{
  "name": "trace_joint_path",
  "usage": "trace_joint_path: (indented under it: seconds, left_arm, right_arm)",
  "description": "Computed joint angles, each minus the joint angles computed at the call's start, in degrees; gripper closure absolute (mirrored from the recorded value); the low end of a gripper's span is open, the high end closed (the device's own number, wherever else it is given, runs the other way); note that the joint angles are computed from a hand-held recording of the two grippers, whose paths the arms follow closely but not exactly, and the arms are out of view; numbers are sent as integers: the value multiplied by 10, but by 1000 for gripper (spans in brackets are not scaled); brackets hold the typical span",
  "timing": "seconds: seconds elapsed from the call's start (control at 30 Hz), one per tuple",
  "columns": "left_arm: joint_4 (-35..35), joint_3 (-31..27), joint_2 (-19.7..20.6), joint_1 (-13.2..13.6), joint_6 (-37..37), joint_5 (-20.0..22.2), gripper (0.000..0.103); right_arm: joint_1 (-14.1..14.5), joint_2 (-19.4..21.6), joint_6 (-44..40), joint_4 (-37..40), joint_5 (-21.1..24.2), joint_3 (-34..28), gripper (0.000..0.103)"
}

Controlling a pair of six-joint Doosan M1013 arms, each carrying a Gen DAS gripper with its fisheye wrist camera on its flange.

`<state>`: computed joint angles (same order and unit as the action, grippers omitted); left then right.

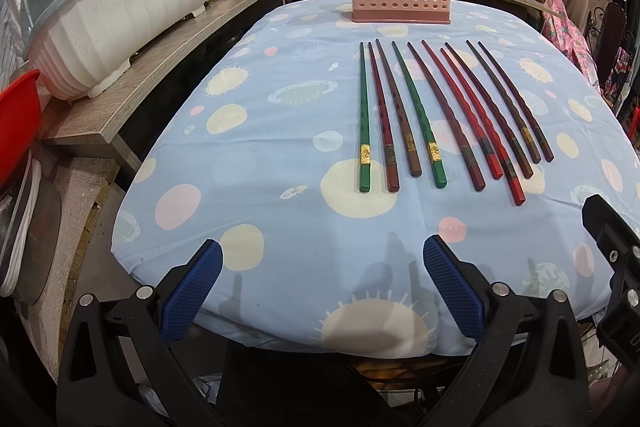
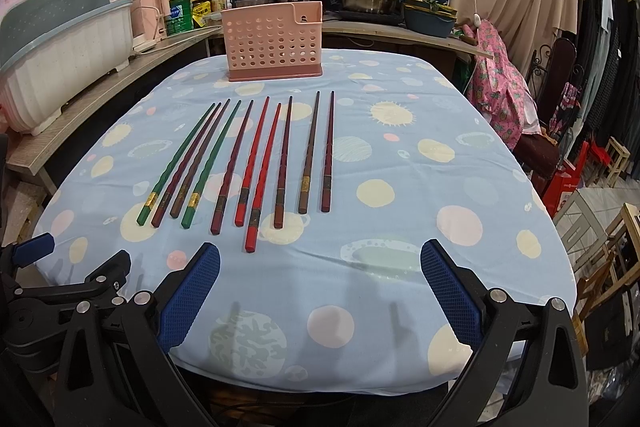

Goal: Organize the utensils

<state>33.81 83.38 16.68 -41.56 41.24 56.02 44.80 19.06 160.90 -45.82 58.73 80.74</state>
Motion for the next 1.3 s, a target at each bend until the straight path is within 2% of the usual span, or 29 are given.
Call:
trace_joint_path:
  seconds: [0.3, 0.43, 0.53, 0.77, 0.87, 1.13, 1.2, 1.3]
  left_arm:
    - [-1, 3, -1, 0, -5, -7, 7]
    - [-17, 9, -5, 9, -14, -32, 7]
    - [-1, 9, -6, 11, -35, -36, 7]
    - [-41, -18, 16, 35, -9, -23, 7]
    - [-29, -28, 25, 39, -15, -19, 7]
    - [-59, -54, 50, 53, 22, -33, 7]
    - [-66, -57, 53, 55, 28, -34, 8]
    - [-73, -59, 56, 57, 38, -36, 13]
  right_arm:
    - [0, 0, 0, 0, 0, 0, 7]
    - [-4, -2, 7, 6, -1, 4, 7]
    - [-12, -5, 10, 14, -8, 10, 7]
    - [-31, -1, 14, 19, -17, 5, 7]
    - [-40, 5, 11, 20, -19, -1, 7]
    - [-64, 24, -9, 44, -26, -22, 7]
    - [-67, 29, -16, 45, -25, -27, 9]
    - [-73, 35, -26, 59, -29, -34, 19]
